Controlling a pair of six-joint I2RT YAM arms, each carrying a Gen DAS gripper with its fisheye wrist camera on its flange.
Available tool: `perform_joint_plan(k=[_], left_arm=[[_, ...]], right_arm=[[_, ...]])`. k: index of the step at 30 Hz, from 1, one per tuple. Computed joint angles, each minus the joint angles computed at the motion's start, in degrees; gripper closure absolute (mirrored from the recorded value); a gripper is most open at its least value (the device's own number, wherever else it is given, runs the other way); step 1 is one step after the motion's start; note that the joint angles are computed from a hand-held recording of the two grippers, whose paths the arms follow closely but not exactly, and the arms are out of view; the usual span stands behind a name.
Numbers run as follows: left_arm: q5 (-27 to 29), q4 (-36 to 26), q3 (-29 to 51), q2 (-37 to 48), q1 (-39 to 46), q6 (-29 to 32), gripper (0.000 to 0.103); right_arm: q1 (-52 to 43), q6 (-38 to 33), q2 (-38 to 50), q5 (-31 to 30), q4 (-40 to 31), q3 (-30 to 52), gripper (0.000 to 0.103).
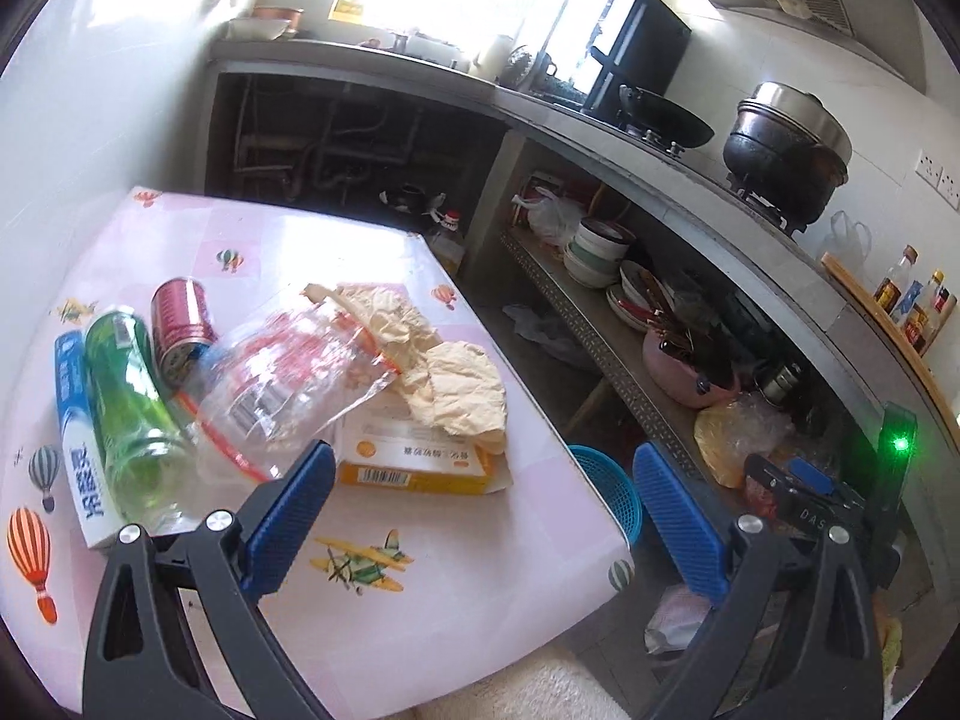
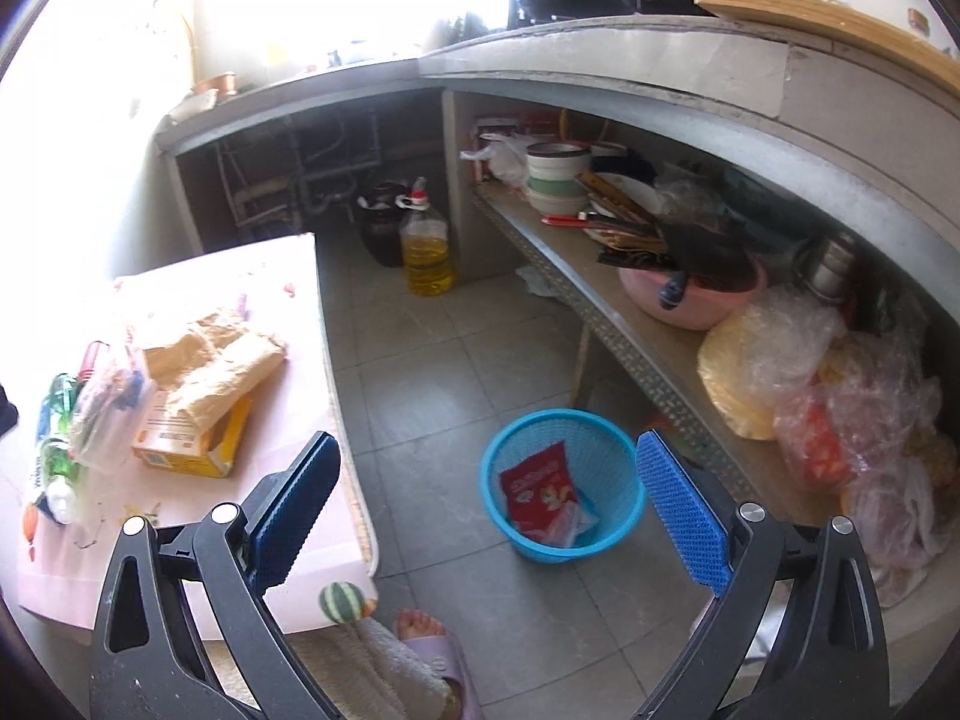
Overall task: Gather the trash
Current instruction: 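Grasp the clear plastic bag with the left gripper and lift it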
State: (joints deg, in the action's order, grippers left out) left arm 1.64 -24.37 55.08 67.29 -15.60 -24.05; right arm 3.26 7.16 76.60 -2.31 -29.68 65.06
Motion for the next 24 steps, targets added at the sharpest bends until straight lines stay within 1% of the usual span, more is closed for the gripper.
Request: perform_joint_plan(k=[3,5,8,12,14,15,17,19,20,22,24], left_arm=[[-1.29,-1.72,-2.33,-3.08,1.13,0.63,0.006],[-1.47,-2.19,-4.17,-5.13,2.55,1.33,0.006],[-2.21,-1.58,-6.79,-7.56,4.72,2.03,0.006],[-1.71,0.61,-8.49,-7.93,7.69,5.61,0.006],[-2.74,2.01,-7.96,-6.21,8.1,8.45,0.006],[-4.15,3.11,-7.85,-5.25,7.96,10.39,0.006],[-9.36,4.75,-6.85,-1.89,6.35,15.29,0.011],[-15.17,5.12,-5.13,2.48,4.5,20.49,0.019],[-16.72,5.21,-4.41,4.53,4.14,23.16,0.021],[-17.61,5.6,-3.39,7.82,4.25,27.54,0.026],[-17.81,6.13,-2.55,10.47,4.57,30.68,0.027]], right_arm=[[-0.04,0.19,0.02,-4.79,1.63,-0.94,0.008],[1.07,0.49,1.04,-6.42,1.35,0.07,0.008],[3.68,0.66,3.38,-8.15,0.24,2.75,0.008],[6.12,2.31,6.71,-11.83,-0.49,6.16,0.008],[7.9,3.24,7.99,-11.67,-0.49,7.23,0.008],[8.72,3.48,8.78,-11.46,-0.48,7.83,0.008],[10.18,4.03,9.98,-11.07,-0.71,8.8,0.008],[11.31,4.43,11.32,-11.09,-1.11,9.96,0.008],[11.8,4.43,12.1,-10.98,-1.4,10.65,0.008],[12.46,4.18,12.87,-10.75,-1.68,11.07,0.008],[13.02,4.11,13.63,-10.37,-2.14,11.61,0.008]])
